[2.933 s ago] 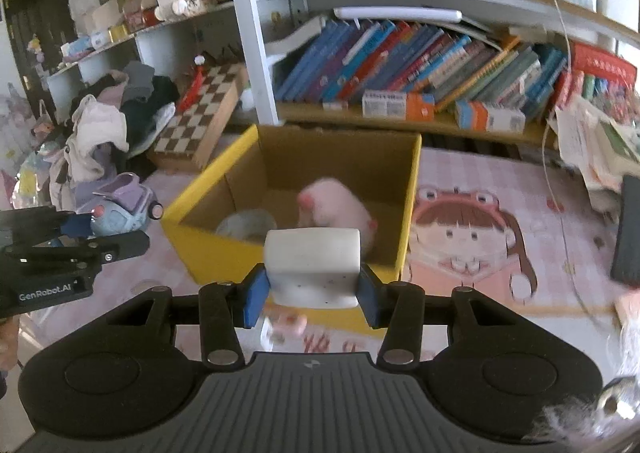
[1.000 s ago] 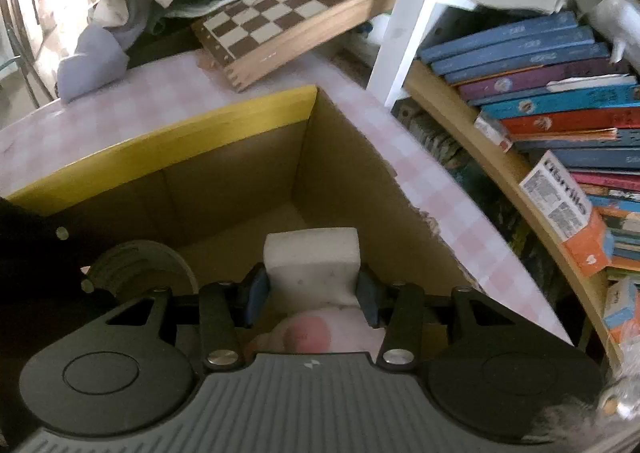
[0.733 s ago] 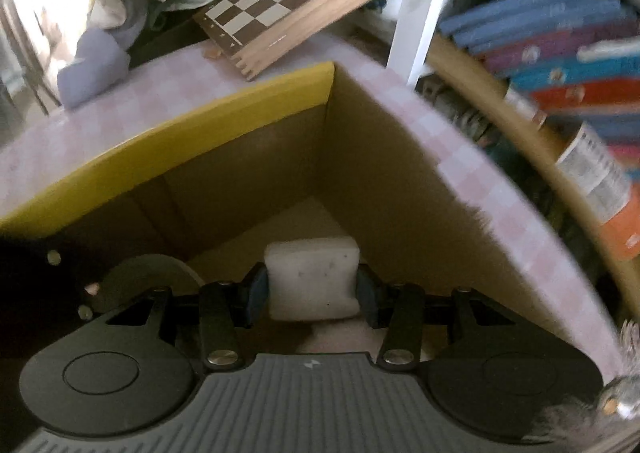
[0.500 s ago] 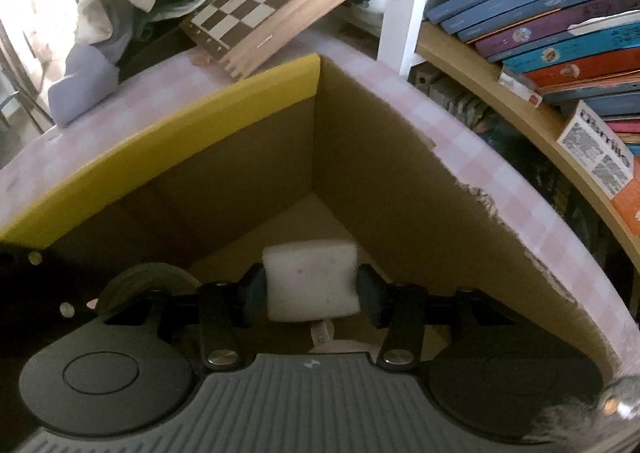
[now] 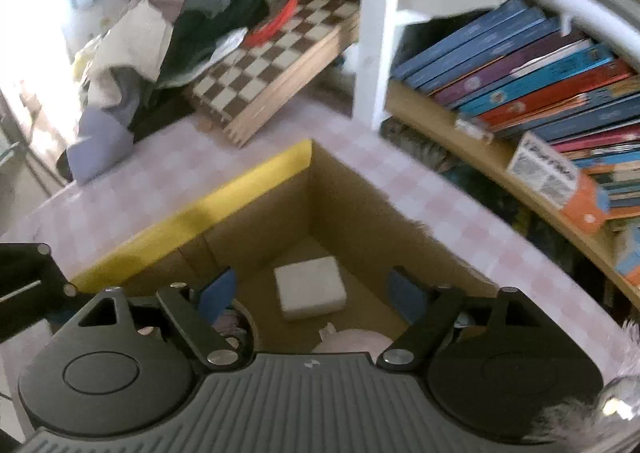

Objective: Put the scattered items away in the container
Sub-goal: 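Open both tools to release the block and toy car inside the box, then withdraw both tools from the box toward the white charger and watch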

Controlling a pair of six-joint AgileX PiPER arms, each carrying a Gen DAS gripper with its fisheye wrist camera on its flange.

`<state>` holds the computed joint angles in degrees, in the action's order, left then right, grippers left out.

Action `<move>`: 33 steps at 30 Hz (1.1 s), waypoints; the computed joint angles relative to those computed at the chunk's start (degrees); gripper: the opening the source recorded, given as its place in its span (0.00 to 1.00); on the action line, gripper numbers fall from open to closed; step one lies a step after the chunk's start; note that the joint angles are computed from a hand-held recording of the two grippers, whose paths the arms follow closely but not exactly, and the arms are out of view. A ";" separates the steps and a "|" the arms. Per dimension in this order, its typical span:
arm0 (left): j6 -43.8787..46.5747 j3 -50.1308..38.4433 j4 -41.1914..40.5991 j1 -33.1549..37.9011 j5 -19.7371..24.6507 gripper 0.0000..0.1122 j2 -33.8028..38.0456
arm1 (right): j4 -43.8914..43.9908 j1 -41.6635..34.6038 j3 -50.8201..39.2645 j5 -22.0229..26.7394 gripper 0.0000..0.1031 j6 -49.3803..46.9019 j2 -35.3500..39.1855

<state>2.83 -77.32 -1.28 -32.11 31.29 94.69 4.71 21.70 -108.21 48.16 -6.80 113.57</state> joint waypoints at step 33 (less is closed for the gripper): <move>44.32 32.43 -38.94 21.71 0.62 0.72 -36.89 | -54.24 40.79 35.71 13.31 0.82 75.13 -32.39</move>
